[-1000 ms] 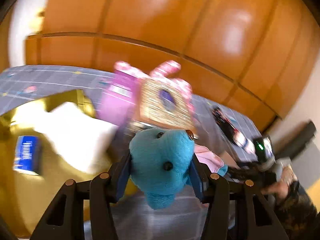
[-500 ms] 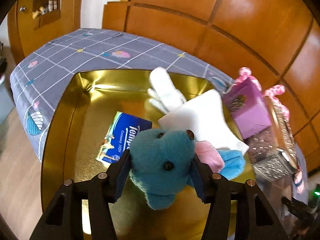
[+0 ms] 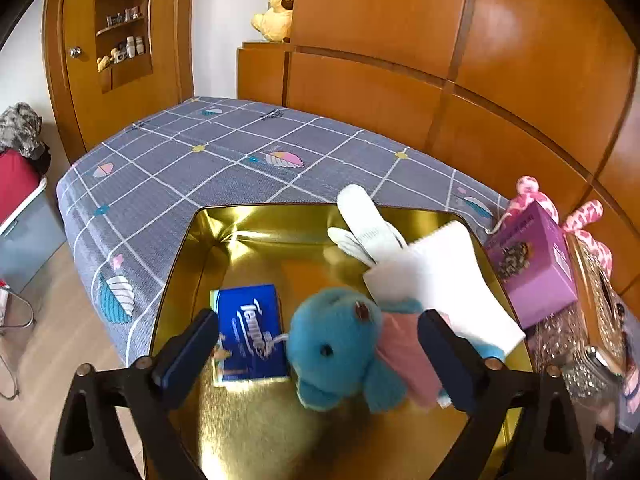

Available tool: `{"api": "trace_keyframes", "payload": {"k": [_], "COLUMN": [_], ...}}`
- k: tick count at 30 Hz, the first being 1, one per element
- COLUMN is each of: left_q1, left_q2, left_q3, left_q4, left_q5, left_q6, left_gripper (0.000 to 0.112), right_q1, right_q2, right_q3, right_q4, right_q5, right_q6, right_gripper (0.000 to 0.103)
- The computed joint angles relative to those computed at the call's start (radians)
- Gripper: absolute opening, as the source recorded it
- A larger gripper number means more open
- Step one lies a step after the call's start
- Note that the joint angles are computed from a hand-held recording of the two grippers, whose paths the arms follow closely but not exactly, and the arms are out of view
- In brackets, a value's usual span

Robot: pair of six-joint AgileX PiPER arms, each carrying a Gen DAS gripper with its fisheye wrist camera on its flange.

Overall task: Organize soft objects
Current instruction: 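Carry the blue elephant plush to the gold tray and release it with the left gripper, then carry the white sponge to the gold tray and release it with the right gripper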

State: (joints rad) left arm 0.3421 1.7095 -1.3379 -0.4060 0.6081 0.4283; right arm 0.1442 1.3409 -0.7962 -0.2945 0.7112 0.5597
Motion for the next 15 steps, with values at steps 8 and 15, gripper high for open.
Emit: {"api": "trace_keyframes", "payload": {"k": [8,15], "left_q1": [-0.029,-0.072], "left_q2": [-0.128,-0.198], "left_q3": [0.134,0.180], "left_q4": [-0.003,-0.024], "left_q5": [-0.029,-0.042], "left_q6": [0.006,0.070], "left_gripper": [0.103,0.103], "right_q1": [0.015,0.006], "right_q2": [0.002,0.030], "right_q3": [0.010,-0.015], "right_q4": [-0.030,0.008], "right_q5": [-0.008,-0.017], "right_q6": [0.058,0.054], "right_gripper": [0.062,0.061]}}
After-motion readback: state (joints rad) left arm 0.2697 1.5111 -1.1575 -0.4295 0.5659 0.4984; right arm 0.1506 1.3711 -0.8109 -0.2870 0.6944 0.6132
